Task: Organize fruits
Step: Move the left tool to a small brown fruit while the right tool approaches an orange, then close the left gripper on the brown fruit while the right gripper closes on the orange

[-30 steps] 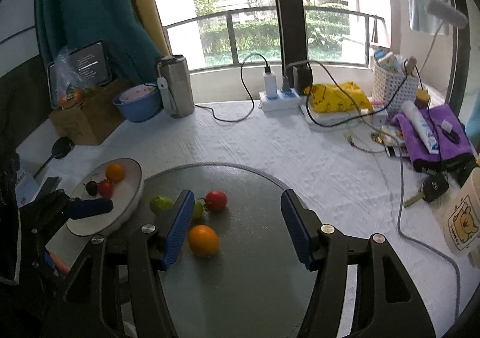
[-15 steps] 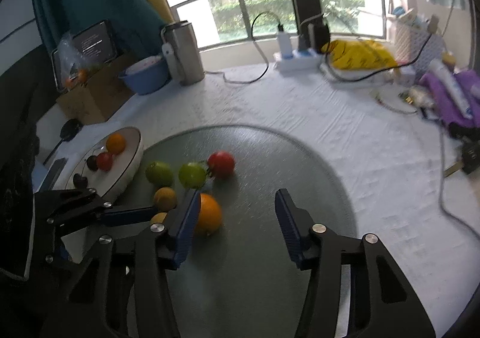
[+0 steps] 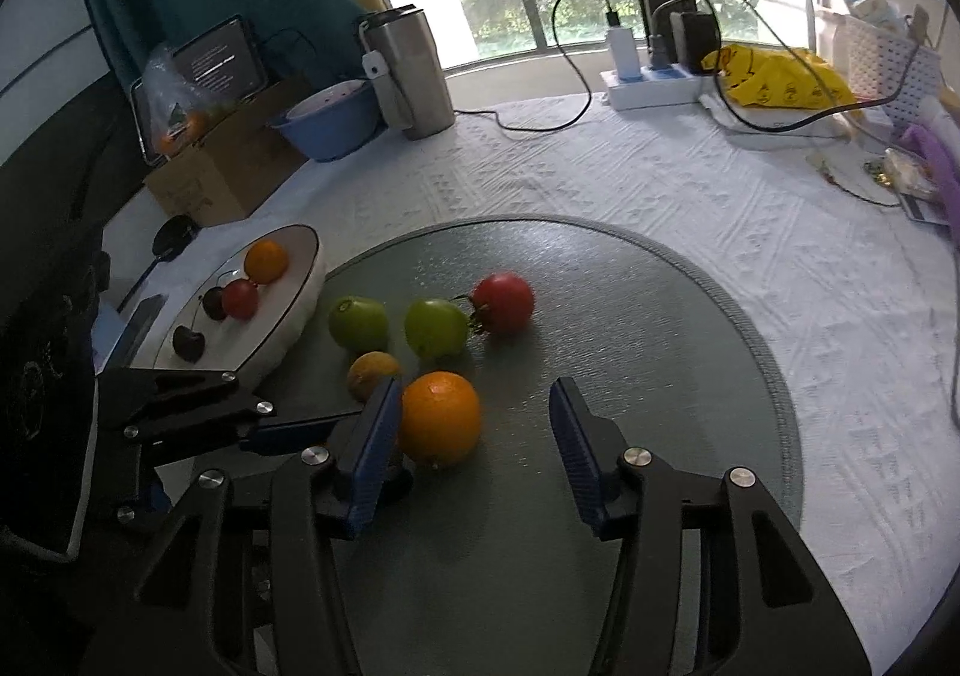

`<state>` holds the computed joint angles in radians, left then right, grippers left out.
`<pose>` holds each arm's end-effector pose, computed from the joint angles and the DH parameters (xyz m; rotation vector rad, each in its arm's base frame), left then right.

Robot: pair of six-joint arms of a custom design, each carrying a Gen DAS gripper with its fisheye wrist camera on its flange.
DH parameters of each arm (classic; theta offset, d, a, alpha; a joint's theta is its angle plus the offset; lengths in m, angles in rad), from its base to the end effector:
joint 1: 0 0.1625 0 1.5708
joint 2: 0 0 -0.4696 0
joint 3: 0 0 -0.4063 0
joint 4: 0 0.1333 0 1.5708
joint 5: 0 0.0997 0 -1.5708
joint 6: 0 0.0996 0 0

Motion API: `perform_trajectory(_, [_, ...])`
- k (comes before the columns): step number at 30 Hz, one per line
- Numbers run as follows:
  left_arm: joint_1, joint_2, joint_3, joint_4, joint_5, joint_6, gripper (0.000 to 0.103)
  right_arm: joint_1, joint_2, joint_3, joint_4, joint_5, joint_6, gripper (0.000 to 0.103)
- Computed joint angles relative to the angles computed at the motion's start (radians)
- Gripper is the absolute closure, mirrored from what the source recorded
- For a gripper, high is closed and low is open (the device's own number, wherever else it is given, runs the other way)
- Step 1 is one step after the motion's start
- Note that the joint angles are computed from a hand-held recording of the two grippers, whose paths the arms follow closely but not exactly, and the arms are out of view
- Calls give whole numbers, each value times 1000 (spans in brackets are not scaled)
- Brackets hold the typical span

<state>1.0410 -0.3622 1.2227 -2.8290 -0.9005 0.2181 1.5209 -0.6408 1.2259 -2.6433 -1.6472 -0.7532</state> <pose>-0.2491 -0.8116 -0.0125 0.7410 2.3629 -0.6253 0.0832 -0.8550 0.1778 0.9463 -2.6569 0.6033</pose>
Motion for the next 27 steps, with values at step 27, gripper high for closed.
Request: perform_trajectory(27, [-3,-31,64,-89,15,5,75,9,-4,-1,47,-14,4,69])
